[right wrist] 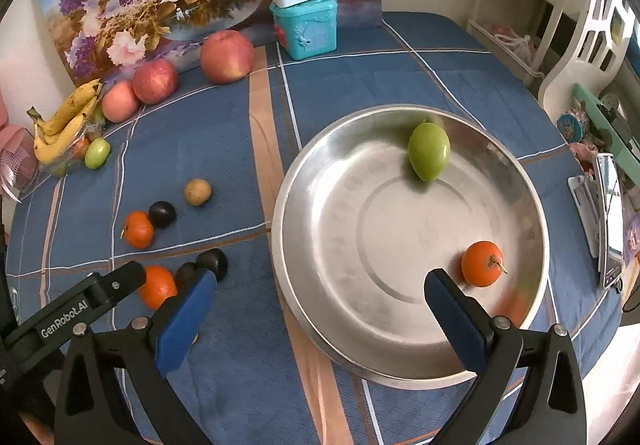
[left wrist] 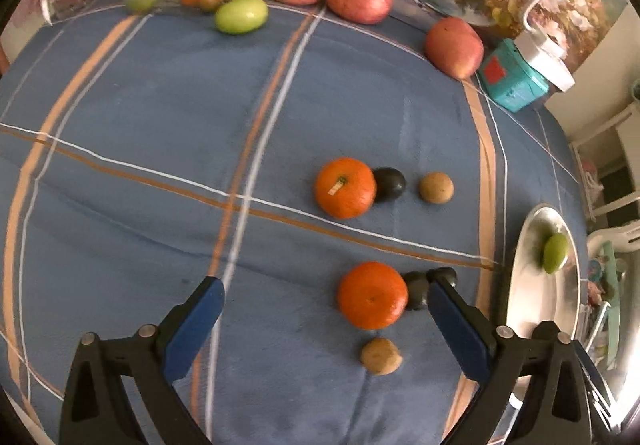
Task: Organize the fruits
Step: 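Move the left gripper to the tangerine and close on it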
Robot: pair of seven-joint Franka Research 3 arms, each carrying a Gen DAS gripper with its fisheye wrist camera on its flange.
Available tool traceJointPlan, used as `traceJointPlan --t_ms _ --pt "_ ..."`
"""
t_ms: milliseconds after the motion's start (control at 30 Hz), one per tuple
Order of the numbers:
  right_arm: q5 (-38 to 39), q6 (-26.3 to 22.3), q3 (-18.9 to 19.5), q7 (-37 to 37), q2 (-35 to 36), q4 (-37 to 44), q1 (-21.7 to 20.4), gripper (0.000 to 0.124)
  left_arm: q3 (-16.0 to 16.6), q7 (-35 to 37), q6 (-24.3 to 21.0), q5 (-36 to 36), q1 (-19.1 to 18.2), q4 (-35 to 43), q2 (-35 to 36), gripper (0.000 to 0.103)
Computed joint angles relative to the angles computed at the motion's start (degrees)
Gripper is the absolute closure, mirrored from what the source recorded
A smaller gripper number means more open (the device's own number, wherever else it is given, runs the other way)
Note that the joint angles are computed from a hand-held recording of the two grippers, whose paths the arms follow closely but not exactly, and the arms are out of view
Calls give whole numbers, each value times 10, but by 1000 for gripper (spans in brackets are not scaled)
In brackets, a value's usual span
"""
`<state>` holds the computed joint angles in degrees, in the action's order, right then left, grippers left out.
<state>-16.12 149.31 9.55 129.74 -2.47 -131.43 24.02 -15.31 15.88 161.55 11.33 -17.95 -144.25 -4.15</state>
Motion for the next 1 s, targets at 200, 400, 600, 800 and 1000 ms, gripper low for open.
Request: traceJointPlan --t_ms 200,400,600,800,1000 --pt "0 -4 0 -1 1 2 1 21 5 49 50 -54 -9 -1 14 26" --pt "-2 -6 1 3 2 2 2 21 4 123 82 -143 -21 4 30 56" --pt "-5 -10 0 7 2 4 3 21 1 126 92 -165 -19 -9 21 64" --pt "-2 -13 0 3 4 5 4 21 3 127 75 -161 -20 -6 18 65" --pt "1 -17 -1 1 5 7 4 21 5 119 39 -155 -17 -12 1 65"
